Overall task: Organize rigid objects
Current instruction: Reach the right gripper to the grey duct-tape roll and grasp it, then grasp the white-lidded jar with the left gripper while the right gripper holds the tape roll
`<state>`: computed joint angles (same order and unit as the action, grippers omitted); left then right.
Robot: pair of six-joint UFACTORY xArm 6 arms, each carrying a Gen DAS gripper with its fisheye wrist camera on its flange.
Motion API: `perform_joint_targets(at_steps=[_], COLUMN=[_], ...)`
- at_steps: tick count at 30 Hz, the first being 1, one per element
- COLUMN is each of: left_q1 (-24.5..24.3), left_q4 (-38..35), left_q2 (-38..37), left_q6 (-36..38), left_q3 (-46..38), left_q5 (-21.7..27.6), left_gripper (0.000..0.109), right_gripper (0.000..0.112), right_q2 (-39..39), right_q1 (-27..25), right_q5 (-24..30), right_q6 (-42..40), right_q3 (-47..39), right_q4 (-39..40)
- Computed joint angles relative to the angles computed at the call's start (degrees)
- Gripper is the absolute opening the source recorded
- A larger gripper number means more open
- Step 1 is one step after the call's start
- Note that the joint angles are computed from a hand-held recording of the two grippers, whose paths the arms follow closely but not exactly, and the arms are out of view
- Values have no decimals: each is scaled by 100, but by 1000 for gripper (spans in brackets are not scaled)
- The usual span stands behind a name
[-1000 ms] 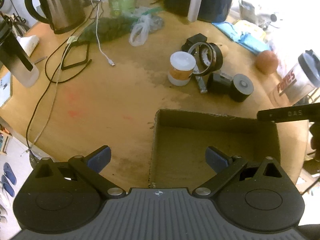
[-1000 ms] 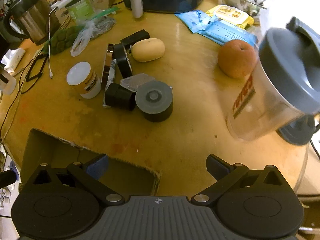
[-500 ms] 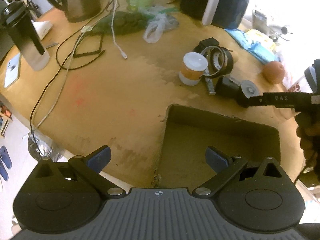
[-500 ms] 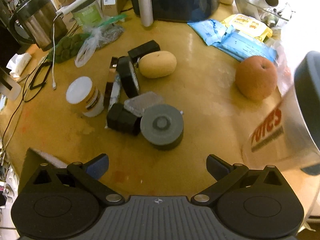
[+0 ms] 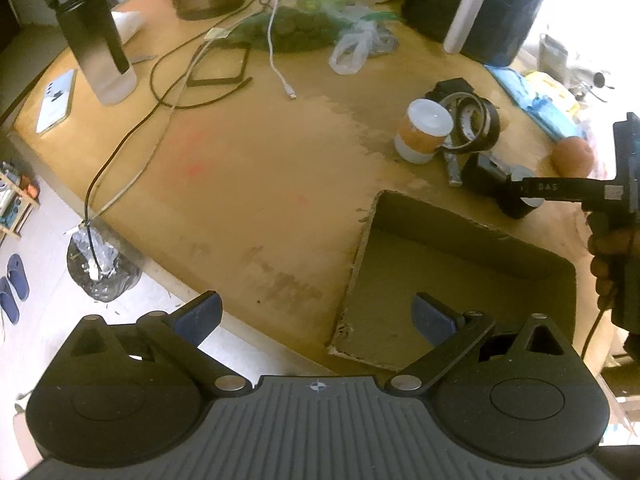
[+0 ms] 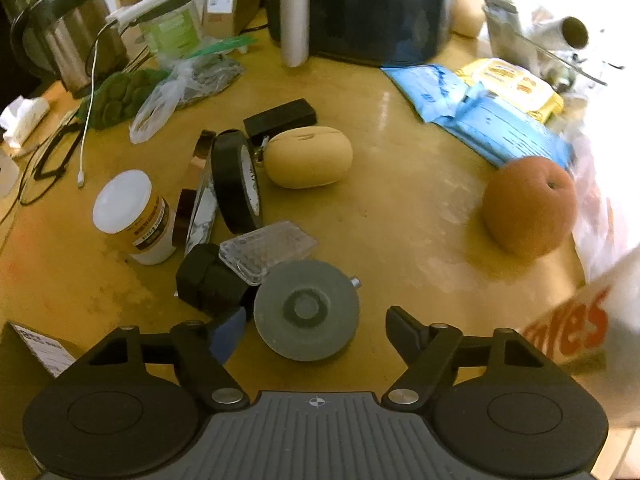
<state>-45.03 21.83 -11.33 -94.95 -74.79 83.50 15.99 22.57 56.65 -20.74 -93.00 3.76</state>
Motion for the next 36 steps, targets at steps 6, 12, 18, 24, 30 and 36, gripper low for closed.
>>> perform_joint_targets(at_steps=[6, 12, 18, 24, 30, 36], left_q1=[-40, -26, 28, 143, 296, 497], left_q4=[4, 13, 33, 29, 89, 147], left_q2=[0, 16, 48, 17, 67, 212], left_q6=[-97, -58, 70, 206, 480, 872], left_q3=[-24, -36, -42, 45, 64, -2], left_q5=[66, 35, -74, -343, -686, -986], left_gripper=[103, 103, 103, 103, 103, 102], right_gripper=[62, 61, 61, 61, 61, 61], right_q2=[132, 131, 83, -124, -378, -676], right_q1=[86, 96, 34, -47, -120, -181], right_q5=[39, 14, 87, 108, 175, 270], right_q6=[-7, 22, 58, 58, 96, 154], right_q3=[-52, -18, -35, 80, 199, 373], right_q4=[-138, -170, -63, 94, 259, 415])
